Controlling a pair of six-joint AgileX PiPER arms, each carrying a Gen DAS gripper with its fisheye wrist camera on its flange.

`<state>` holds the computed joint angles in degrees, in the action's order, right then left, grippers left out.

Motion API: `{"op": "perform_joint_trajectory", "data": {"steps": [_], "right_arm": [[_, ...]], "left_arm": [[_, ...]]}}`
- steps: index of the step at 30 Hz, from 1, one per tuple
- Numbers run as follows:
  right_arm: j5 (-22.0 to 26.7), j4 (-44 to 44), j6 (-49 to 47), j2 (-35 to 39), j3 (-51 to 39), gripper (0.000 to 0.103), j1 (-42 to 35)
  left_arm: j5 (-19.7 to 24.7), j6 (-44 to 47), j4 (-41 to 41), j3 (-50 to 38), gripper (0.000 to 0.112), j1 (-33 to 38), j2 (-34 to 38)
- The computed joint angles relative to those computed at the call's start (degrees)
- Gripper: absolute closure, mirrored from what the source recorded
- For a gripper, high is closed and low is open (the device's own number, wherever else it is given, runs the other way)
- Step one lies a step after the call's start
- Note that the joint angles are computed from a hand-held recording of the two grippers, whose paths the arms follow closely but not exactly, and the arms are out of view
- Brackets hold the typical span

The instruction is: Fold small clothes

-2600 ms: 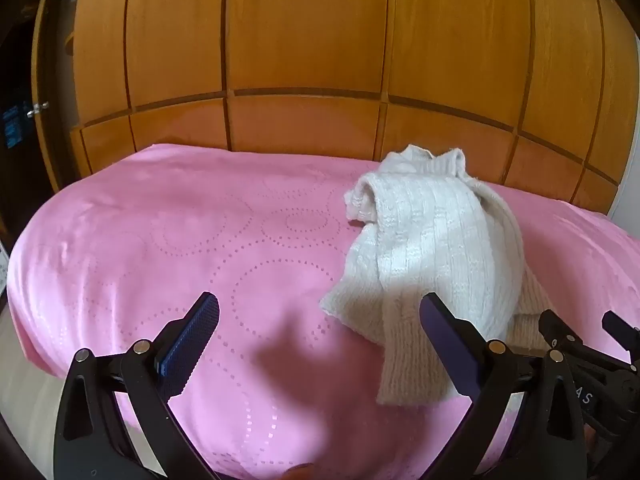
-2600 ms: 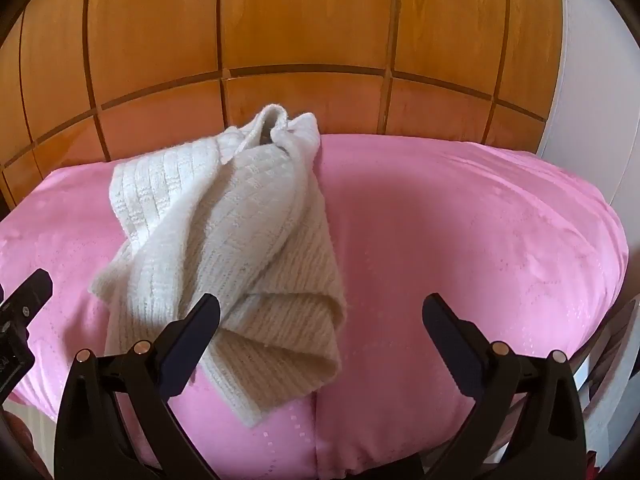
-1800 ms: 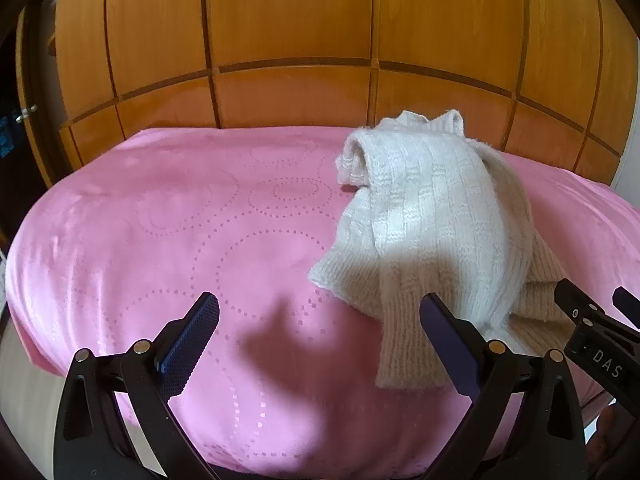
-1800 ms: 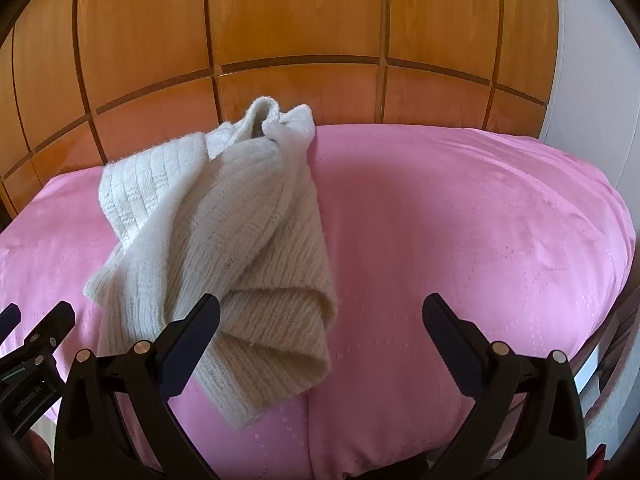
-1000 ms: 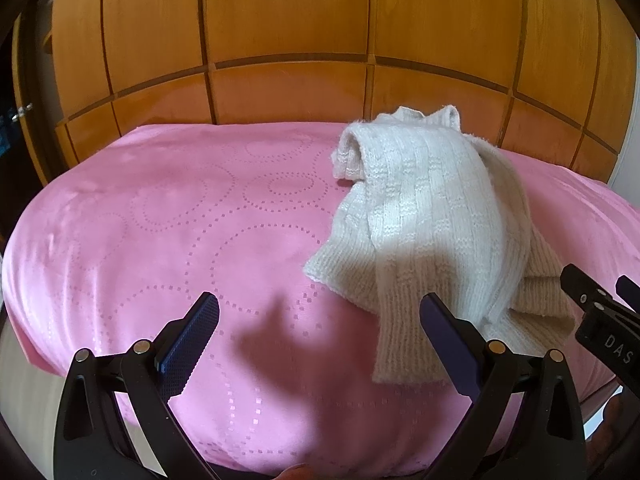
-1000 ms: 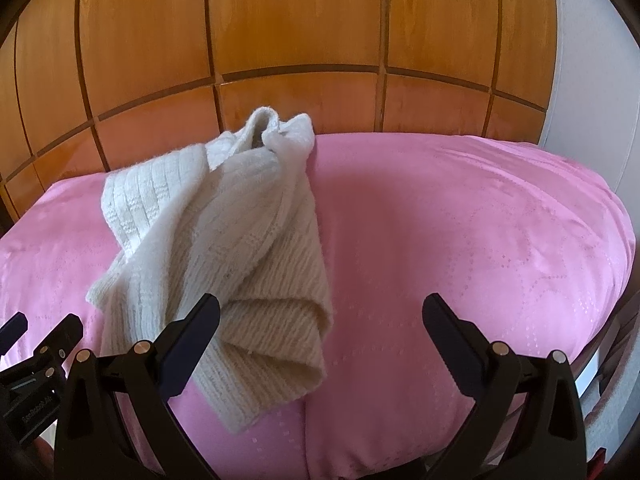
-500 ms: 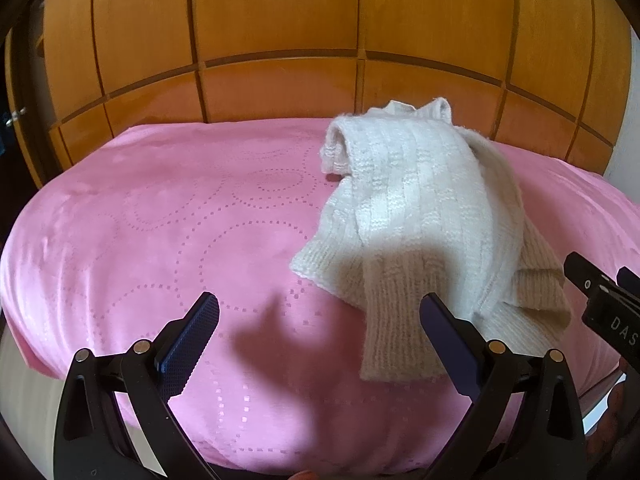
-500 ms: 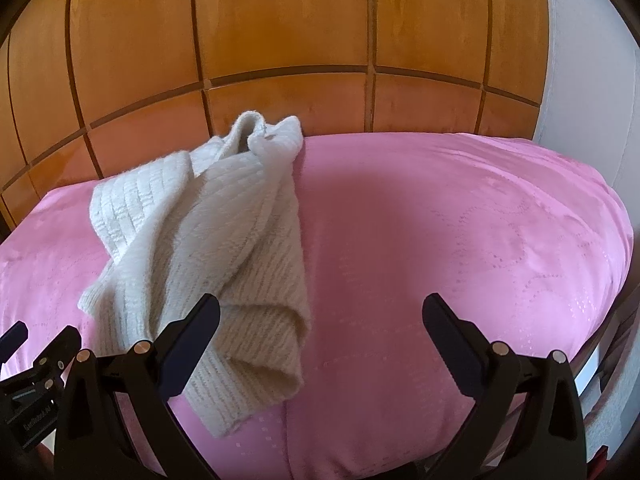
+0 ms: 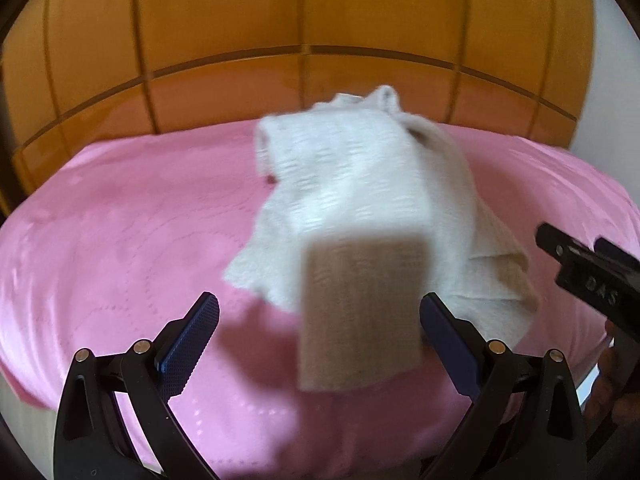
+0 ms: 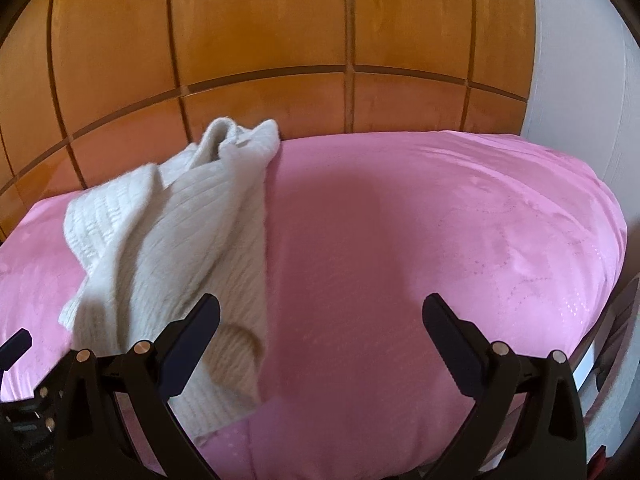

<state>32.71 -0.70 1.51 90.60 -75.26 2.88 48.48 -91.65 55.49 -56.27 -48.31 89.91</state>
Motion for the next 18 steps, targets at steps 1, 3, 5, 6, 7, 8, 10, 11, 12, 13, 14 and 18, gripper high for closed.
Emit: {"op": "perform_joint_trajectory", "data": {"steps": [1, 3, 5, 6, 7, 8, 10, 11, 12, 13, 14, 18], "right_arm": [[0.4, 0.6, -0.5, 0.4, -0.7, 0.002, -0.4], [1.3, 3.9, -2.9, 1.5, -2.8, 0.002, -1.7], [2.2, 8.0, -6.6, 2.2, -4.5, 0.002, -2.5], [2.8, 10.0, -8.7, 2.6, -5.3, 0.002, -2.9], [3.5, 11.9, -10.4, 3.0, -6.2, 0.002, -3.1], [5.0, 15.5, -13.4, 4.2, -8.2, 0.004, -3.7], [9.3, 20.8, -17.0, 7.7, -13.7, 0.012, -4.2], [11.2, 22.2, -17.5, 9.4, -16.4, 0.020, -4.0], [13.3, 23.5, -17.9, 11.7, -19.6, 0.024, -3.8], [16.0, 23.7, -17.1, 15.0, -24.0, 0.031, -3.2], [17.7, 23.6, -16.5, 17.2, -26.9, 0.034, -2.7], [24.7, 21.8, -14.0, 28.0, -40.7, 0.063, 0.3]], "left_arm": [[-0.2, 0.5, 0.5, -0.4, 0.013, -0.2, 0.5], [-0.7, 2.5, 0.8, -1.9, 0.018, -0.4, 2.6], [-2.8, 5.7, -0.5, -3.1, 0.027, 0.3, 4.5], [-2.7, 6.9, -0.8, -3.7, 0.032, 0.5, 5.8], [-2.5, 7.9, -0.9, -4.3, 0.053, 0.8, 7.2], [-3.8, 9.6, -2.2, -4.3, 0.079, 1.8, 7.9], [-7.5, 9.3, -3.9, -2.1, 0.096, 3.6, 6.2], [-10.1, 7.2, -2.7, 0.2, 0.097, 4.4, 3.7], [-12.1, 6.1, -1.7, 2.1, 0.097, 4.9, 1.3], [-13.7, 4.7, -0.3, 4.2, 0.098, 5.3, -1.8], [-14.7, 4.4, -0.2, 5.4, 0.098, 5.8, -3.8], [-20.1, 9.3, -5.4, 9.3, 0.099, 12.0, -11.7]]}}
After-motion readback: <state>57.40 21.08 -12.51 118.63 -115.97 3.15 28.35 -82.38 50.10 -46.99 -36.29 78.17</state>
